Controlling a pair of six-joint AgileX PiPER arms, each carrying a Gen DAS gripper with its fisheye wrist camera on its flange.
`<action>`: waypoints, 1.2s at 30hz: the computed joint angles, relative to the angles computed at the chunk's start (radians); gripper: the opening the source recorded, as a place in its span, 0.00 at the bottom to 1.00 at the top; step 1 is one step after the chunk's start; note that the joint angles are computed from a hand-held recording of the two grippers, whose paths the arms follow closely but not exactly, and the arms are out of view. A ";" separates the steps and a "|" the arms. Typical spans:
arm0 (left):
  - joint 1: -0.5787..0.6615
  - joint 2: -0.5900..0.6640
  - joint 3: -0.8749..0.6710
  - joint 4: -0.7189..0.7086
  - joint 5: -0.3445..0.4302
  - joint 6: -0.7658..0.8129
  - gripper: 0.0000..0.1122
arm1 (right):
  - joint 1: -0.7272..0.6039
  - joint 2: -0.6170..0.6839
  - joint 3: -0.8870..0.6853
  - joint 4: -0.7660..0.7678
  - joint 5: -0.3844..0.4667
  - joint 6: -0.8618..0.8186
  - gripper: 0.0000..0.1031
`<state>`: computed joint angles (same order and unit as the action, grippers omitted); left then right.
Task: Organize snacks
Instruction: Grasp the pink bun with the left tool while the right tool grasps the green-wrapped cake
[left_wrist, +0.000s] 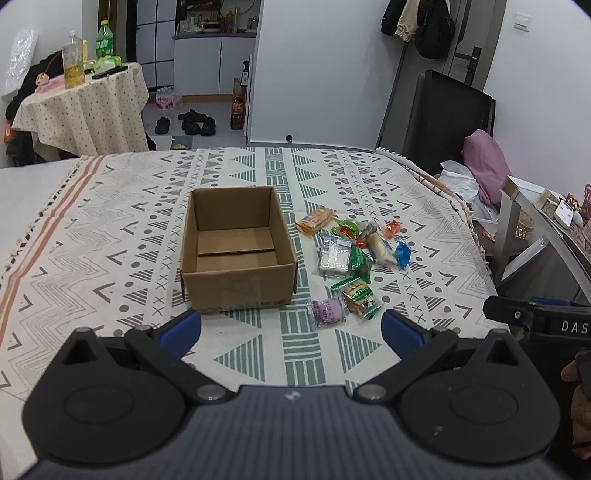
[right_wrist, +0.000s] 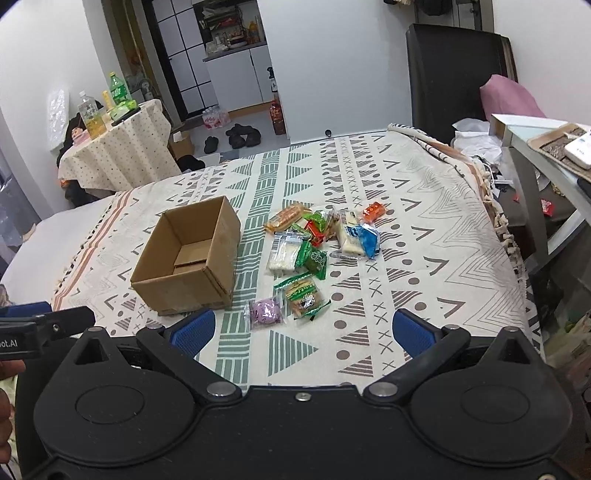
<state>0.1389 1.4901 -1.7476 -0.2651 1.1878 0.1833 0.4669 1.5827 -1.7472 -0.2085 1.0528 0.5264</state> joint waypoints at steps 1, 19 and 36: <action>-0.001 0.009 0.000 -0.004 -0.004 -0.004 0.92 | -0.013 0.009 -0.001 0.020 -0.005 -0.007 1.00; -0.097 0.164 -0.041 0.046 -0.112 -0.091 0.90 | -0.111 0.180 -0.098 0.140 -0.027 -0.110 1.00; -0.143 0.347 -0.124 0.081 -0.113 -0.205 0.90 | -0.198 0.337 -0.218 0.267 0.001 -0.130 0.98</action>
